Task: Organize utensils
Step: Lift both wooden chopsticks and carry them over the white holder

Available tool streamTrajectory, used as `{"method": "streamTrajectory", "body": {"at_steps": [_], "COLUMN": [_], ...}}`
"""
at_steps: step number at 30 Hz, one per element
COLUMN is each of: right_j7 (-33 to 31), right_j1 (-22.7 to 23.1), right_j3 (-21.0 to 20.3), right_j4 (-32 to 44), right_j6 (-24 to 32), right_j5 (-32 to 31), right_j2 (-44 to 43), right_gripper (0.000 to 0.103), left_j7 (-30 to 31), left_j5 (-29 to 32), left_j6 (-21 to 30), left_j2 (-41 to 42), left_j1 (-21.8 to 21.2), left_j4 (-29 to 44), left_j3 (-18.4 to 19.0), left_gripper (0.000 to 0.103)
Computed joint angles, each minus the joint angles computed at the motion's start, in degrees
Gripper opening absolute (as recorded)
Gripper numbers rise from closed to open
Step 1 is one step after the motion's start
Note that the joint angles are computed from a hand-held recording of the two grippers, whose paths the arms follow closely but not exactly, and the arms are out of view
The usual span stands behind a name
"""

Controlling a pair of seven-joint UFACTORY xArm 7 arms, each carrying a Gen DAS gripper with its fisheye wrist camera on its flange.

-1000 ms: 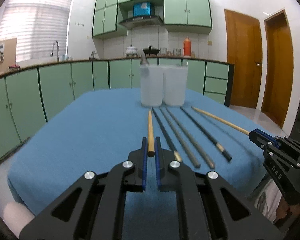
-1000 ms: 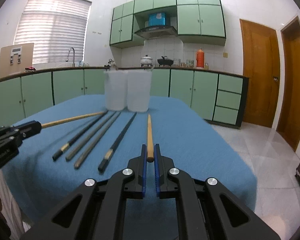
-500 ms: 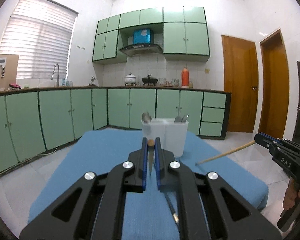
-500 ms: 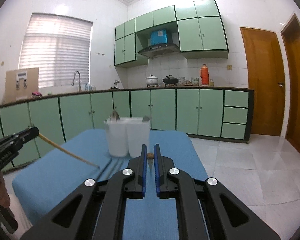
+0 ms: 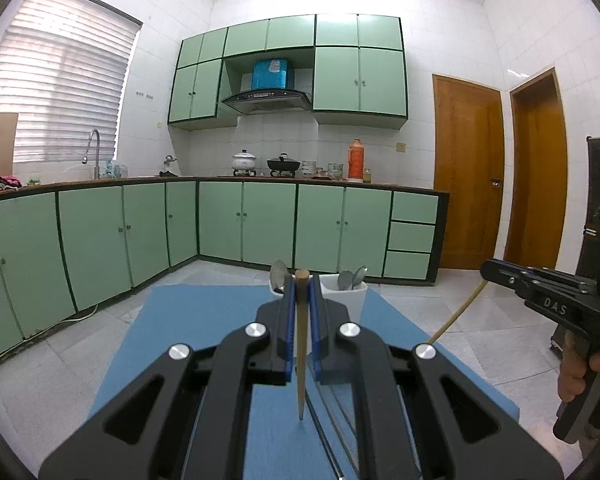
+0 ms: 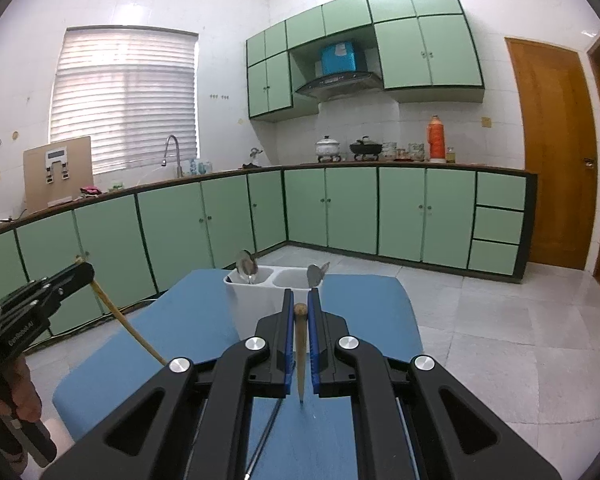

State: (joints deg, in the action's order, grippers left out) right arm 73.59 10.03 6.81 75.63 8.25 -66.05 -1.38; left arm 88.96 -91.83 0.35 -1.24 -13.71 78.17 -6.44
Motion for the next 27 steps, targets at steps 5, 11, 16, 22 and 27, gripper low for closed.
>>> {"method": "streamTrajectory", "body": {"at_steps": [5, 11, 16, 22, 27], "right_j7": [-9.72, -20.37, -26.38, -33.96, -41.02], "right_j1": [1.05, 2.67, 4.4, 6.45, 8.58], "right_j3": [-0.42, -1.39, -2.58, -4.08, -5.71], "right_j4": [3.23, 6.6, 12.52, 21.95, 34.56], "right_j6": [-0.08, -1.3, 0.25, 2.32, 6.26], "right_j5": [8.36, 18.56, 22.66, 28.87, 34.51], "right_j2": [1.92, 3.84, 6.13, 10.13, 17.61], "right_gripper": [0.007, 0.007, 0.007, 0.007, 0.007], "left_j7": [-9.19, -7.39, -7.23, -4.13, -16.61], "left_j5": [8.76, 6.49, 6.44, 4.82, 19.58], "left_j6": [2.27, 4.12, 4.44, 2.92, 1.03], "left_j2": [1.49, 2.08, 4.11, 9.43, 18.43], "left_j1": [0.86, 1.74, 2.27, 2.67, 0.75], "left_j4": [2.1, 4.54, 9.8, 20.73, 32.29], "left_j3": [0.48, 0.43, -0.17, -2.28, -2.77], "left_gripper": [0.006, 0.006, 0.006, 0.006, 0.006]}}
